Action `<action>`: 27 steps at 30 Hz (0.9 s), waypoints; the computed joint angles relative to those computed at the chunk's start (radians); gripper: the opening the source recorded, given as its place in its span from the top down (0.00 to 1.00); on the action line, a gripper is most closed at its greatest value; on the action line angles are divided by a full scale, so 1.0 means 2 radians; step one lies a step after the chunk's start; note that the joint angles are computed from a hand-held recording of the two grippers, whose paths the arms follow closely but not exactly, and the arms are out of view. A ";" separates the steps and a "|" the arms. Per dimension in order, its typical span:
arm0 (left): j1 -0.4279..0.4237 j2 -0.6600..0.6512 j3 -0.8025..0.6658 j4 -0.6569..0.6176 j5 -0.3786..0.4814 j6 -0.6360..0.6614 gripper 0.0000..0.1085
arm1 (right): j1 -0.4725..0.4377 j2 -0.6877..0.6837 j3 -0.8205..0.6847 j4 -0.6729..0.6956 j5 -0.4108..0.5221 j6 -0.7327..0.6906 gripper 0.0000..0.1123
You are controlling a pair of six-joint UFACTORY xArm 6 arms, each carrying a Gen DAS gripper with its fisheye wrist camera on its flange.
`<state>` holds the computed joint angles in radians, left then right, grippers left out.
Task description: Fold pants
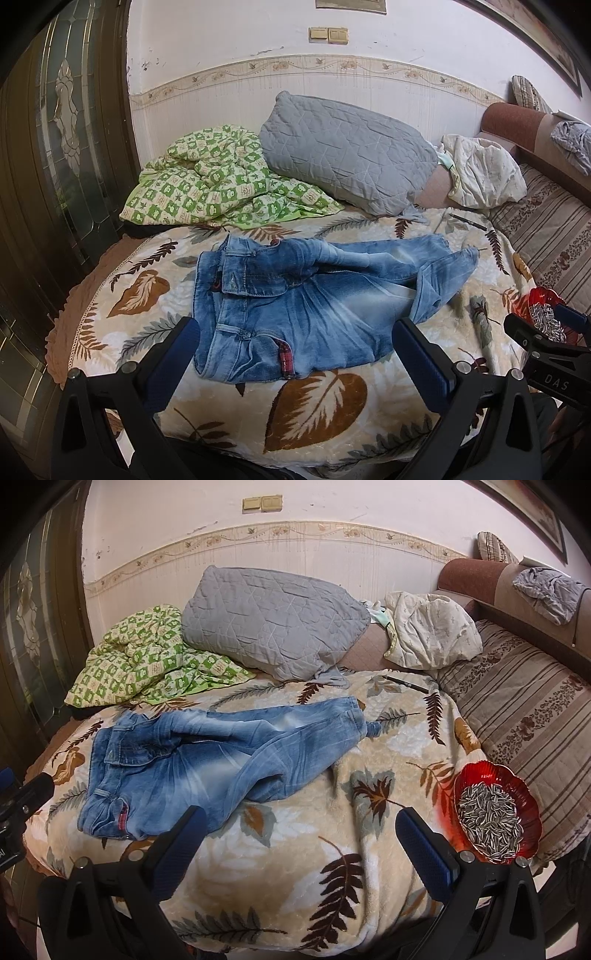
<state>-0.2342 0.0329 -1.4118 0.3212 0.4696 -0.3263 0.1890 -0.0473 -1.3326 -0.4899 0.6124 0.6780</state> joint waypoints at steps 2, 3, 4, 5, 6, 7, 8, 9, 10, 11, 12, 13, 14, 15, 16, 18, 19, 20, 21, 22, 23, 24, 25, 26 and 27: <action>0.000 0.000 0.000 0.003 0.001 -0.002 0.05 | 0.000 0.000 -0.001 0.000 0.002 -0.001 0.08; 0.000 0.000 0.000 0.003 0.000 -0.001 0.05 | 0.000 0.001 0.000 0.000 0.000 0.000 0.08; 0.000 0.000 0.000 0.004 0.001 -0.001 0.05 | 0.000 0.000 0.000 0.000 0.001 -0.001 0.08; -0.001 0.000 0.000 0.008 0.002 -0.004 0.05 | 0.000 0.000 -0.001 0.000 0.002 0.000 0.08; 0.000 -0.001 0.000 0.004 0.002 -0.002 0.05 | 0.000 0.000 -0.001 0.001 0.001 -0.001 0.08; 0.000 -0.001 -0.001 0.002 0.003 -0.001 0.05 | 0.000 0.000 -0.002 0.001 0.002 -0.001 0.08; 0.000 -0.001 -0.001 0.006 0.004 -0.002 0.05 | 0.000 0.000 -0.001 0.001 0.002 -0.001 0.08; 0.000 0.000 -0.003 0.003 0.005 0.000 0.05 | 0.000 0.000 -0.001 0.000 0.001 0.000 0.08; 0.000 0.000 -0.002 0.002 0.004 0.000 0.05 | 0.000 0.000 -0.001 0.000 0.002 0.000 0.08; 0.000 0.000 -0.002 0.000 0.005 0.001 0.05 | 0.000 0.001 -0.002 0.003 0.003 -0.002 0.08; 0.000 0.000 -0.002 -0.001 0.005 0.001 0.05 | -0.001 0.002 -0.002 0.003 0.002 -0.002 0.08; 0.001 0.001 -0.003 -0.009 0.005 0.008 0.05 | 0.000 0.001 -0.001 0.001 0.002 -0.001 0.08; 0.001 0.001 -0.003 -0.013 0.004 0.010 0.05 | -0.001 0.002 -0.001 0.002 0.001 -0.001 0.08; 0.002 0.002 -0.002 -0.023 0.000 0.013 0.05 | -0.001 0.002 -0.001 0.003 0.001 -0.002 0.08; 0.001 0.002 -0.001 -0.026 -0.003 0.011 0.05 | -0.002 0.002 -0.001 0.004 0.001 -0.003 0.08; 0.001 0.002 0.002 -0.030 -0.008 0.010 0.05 | -0.002 0.003 -0.001 0.005 0.000 -0.004 0.08; 0.001 0.001 0.005 -0.028 -0.012 0.006 0.05 | -0.002 0.003 -0.001 0.006 0.000 -0.004 0.08; 0.001 0.002 0.004 -0.023 -0.011 0.003 0.05 | -0.002 0.003 -0.001 0.004 0.000 -0.003 0.08; 0.001 0.003 0.005 -0.013 -0.012 -0.001 0.05 | -0.003 0.004 -0.001 0.005 -0.001 -0.004 0.08; 0.001 0.003 0.005 -0.010 -0.013 -0.003 0.05 | -0.004 0.004 0.000 0.007 -0.002 -0.006 0.08; 0.001 0.003 0.009 -0.016 -0.021 -0.004 0.05 | -0.004 0.004 0.000 0.006 -0.001 -0.005 0.08; 0.001 0.004 0.009 -0.009 -0.020 -0.006 0.05 | -0.005 0.004 0.001 0.007 -0.002 -0.005 0.08; 0.000 0.006 0.007 -0.009 -0.019 -0.005 0.05 | -0.005 0.005 0.002 0.007 -0.002 -0.004 0.08; 0.000 0.010 0.004 -0.011 -0.016 0.001 0.05 | -0.007 0.007 0.004 0.009 -0.003 -0.004 0.08; -0.001 0.015 -0.003 -0.009 -0.008 0.011 0.05 | -0.007 0.007 0.004 0.009 -0.004 -0.004 0.08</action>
